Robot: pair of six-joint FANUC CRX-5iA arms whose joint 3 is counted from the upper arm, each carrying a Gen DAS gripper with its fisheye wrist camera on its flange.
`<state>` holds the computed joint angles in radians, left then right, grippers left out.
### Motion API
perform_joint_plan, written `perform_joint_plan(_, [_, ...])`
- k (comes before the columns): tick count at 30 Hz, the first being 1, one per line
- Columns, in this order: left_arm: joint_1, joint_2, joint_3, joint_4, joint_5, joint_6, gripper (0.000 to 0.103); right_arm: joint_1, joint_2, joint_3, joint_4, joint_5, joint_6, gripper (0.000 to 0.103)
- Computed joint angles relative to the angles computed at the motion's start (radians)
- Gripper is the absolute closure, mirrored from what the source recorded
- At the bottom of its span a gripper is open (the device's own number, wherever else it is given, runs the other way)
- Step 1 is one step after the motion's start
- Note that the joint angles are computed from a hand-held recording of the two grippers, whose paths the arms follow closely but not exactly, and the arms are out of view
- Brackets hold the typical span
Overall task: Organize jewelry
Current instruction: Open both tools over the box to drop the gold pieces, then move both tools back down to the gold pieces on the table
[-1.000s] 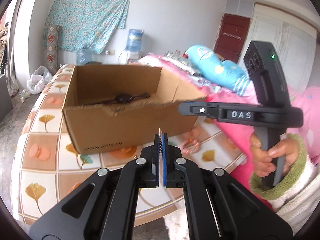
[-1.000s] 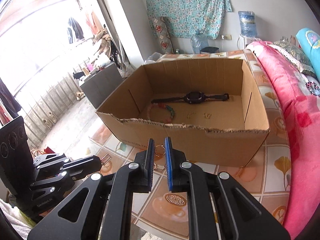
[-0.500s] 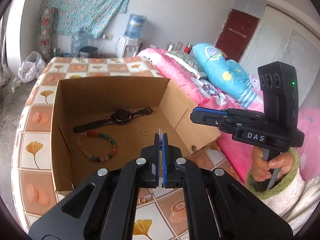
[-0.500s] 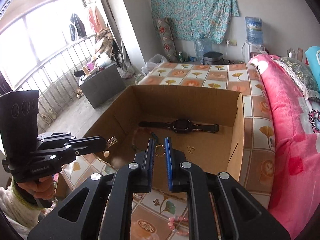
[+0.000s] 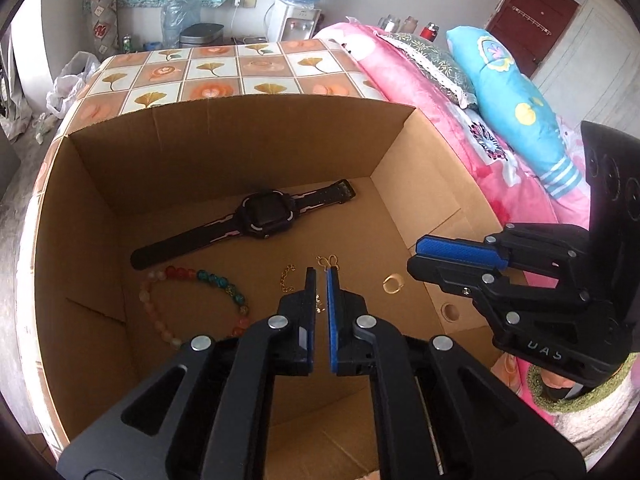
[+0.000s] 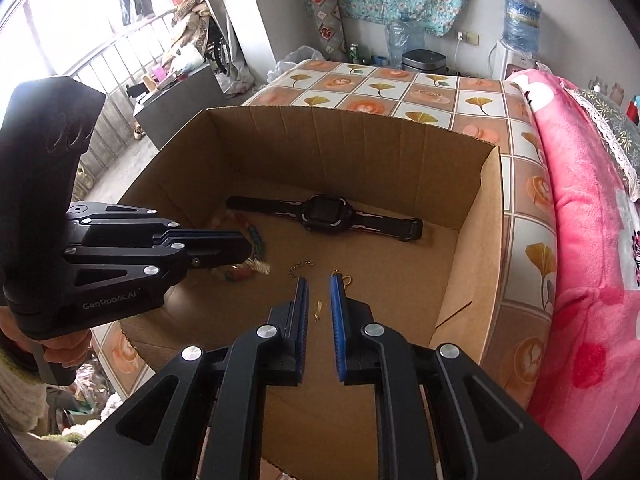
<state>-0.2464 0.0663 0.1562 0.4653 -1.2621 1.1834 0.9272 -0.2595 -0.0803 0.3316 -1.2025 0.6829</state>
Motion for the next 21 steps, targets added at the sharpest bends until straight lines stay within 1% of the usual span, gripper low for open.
perform_joint_plan(2, [-0.004, 0.005, 0.004, -0.001, 0.009, 0.007, 0.092, 0.001, -0.011, -0.009, 0.008, 0.007, -0.007, 0.091])
perform_joint_plan(6, [-0.009, -0.001, -0.002, -0.005, 0.032, 0.010, 0.091, 0.009, -0.038, -0.027, 0.026, 0.020, -0.030, 0.091])
perform_joint_plan(8, [-0.007, -0.018, -0.018, -0.001, 0.051, 0.002, 0.091, 0.015, -0.049, -0.032, 0.038, 0.022, -0.047, 0.090])
perform_joint_plan(11, [0.010, -0.063, -0.070, 0.041, 0.097, -0.030, 0.091, 0.030, -0.070, -0.045, 0.069, 0.024, -0.086, 0.090])
perform_joint_plan(13, [0.027, -0.118, -0.126, 0.078, 0.144, -0.076, 0.090, 0.055, -0.094, -0.062, 0.102, 0.037, -0.120, 0.090])
perform_joint_plan(16, [0.066, -0.226, -0.232, 0.158, 0.207, -0.169, 0.084, 0.123, -0.143, -0.103, 0.188, 0.054, -0.191, 0.090])
perform_joint_plan(19, [0.124, -0.352, -0.351, 0.270, 0.245, -0.299, 0.080, 0.226, -0.196, -0.153, 0.297, 0.058, -0.285, 0.090])
perform_joint_plan(20, [0.149, -0.396, -0.395, 0.318, 0.249, -0.350, 0.077, 0.265, -0.215, -0.173, 0.332, 0.059, -0.319, 0.089])
perform_joint_plan(21, [0.173, -0.436, -0.436, 0.358, 0.246, -0.395, 0.076, 0.305, -0.233, -0.194, 0.369, 0.058, -0.357, 0.087])
